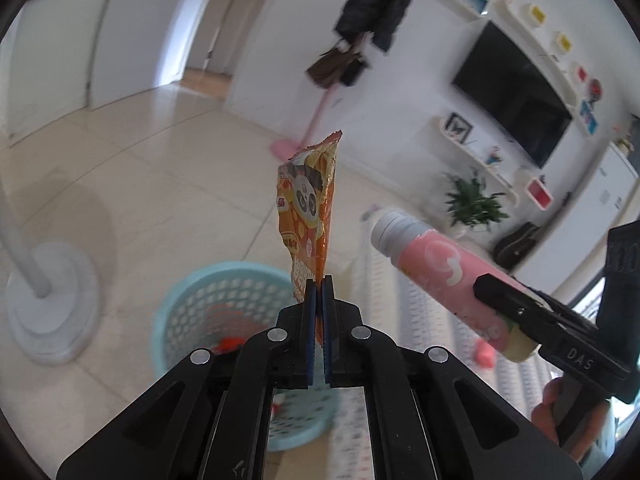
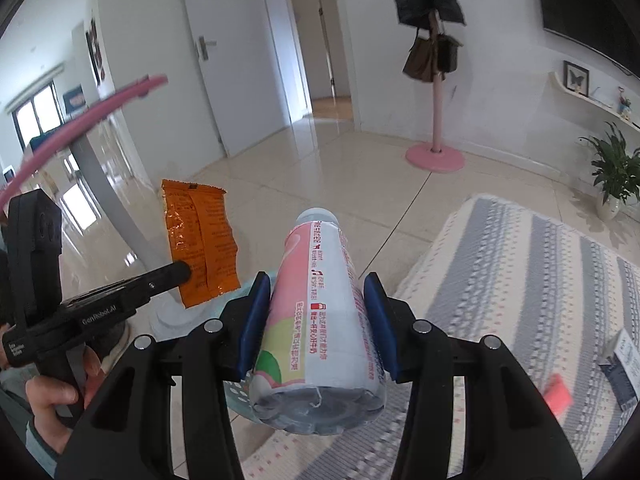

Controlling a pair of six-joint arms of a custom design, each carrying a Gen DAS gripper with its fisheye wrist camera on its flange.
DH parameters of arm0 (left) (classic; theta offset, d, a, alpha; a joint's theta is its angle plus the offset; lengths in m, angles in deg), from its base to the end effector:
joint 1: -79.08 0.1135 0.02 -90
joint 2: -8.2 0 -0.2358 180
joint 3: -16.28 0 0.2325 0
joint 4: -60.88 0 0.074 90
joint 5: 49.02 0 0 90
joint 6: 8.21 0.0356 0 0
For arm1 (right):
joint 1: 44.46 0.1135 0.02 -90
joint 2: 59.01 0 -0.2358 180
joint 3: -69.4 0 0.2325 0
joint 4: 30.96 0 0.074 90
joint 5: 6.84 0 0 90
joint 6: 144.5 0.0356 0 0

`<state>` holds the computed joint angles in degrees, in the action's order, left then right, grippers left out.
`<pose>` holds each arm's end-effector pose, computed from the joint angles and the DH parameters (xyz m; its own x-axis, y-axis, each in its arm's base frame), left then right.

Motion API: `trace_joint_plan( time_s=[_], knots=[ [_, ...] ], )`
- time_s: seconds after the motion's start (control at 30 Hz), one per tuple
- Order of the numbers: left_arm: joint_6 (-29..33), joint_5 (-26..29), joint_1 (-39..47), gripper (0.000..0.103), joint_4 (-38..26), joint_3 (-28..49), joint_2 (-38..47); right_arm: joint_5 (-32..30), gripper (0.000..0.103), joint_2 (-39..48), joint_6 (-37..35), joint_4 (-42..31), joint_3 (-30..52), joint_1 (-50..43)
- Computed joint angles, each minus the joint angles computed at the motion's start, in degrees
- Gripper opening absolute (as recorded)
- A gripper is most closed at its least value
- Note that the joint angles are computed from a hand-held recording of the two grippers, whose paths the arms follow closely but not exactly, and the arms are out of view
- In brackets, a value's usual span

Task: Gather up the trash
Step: 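Carry the snack bag and pink bottle to the blue basket and release them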

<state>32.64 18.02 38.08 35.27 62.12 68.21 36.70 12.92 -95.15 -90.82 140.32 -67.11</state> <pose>0.1673 -0.1270 0.1925 -0.6017 -0.3999 -0.6915 -0.1181 0.9007 -0.4181 0.2197 -0.0637 0.2475 -0.5723 -0.2474 -0.7818 -0.5710 0.8046 0.1633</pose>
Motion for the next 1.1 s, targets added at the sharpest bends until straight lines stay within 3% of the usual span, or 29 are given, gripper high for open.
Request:
trace_joint_plan(
  time_s=[0.13, 0.3, 0.5, 0.53, 0.57, 0.63, 0.87, 1.1],
  knots=[
    [0.8, 5.8, 5.4, 0.001, 5.5, -5.8, -0.1, 5.9, 0.045, -0.7, 5.8, 7.1, -5.0, 7.4],
    [2.0, 10.9, 9.6, 0.001, 12.7, -8.8, 5.6, 11.1, 0.045, 0.9, 10.4, 13.5, -9.1, 13.2],
    [3.4, 11.5, 9.7, 0.003, 14.7, -8.3, 10.1, 10.7, 0.045, 3.0, 10.6, 14.8, -9.9, 15.2],
    [3.6, 11.3, 9.5, 0.011, 14.5, -8.2, 10.6, 10.6, 0.045, 2.9, 10.1, 14.6, -10.1, 15.2],
    [3.4, 11.3, 9.3, 0.027, 14.5, -8.0, 11.0, 10.5, 0.045, 3.1, 9.7, 14.2, -10.2, 15.0],
    [2.1, 9.8, 8.6, 0.041, 13.7, -7.6, 11.9, 10.1, 0.045, 3.0, 8.7, 13.6, -10.5, 14.1],
    [-0.1, 8.8, 5.7, 0.041, 10.2, -5.7, 10.6, 7.2, 0.038, 3.2, 1.4, 7.4, -8.2, 6.4],
    [-3.0, 2.8, -5.3, 0.041, 4.7, 6.3, 14.5, -1.3, 0.038, 8.4, -12.4, -8.6, 4.9, -10.1]
  ],
)
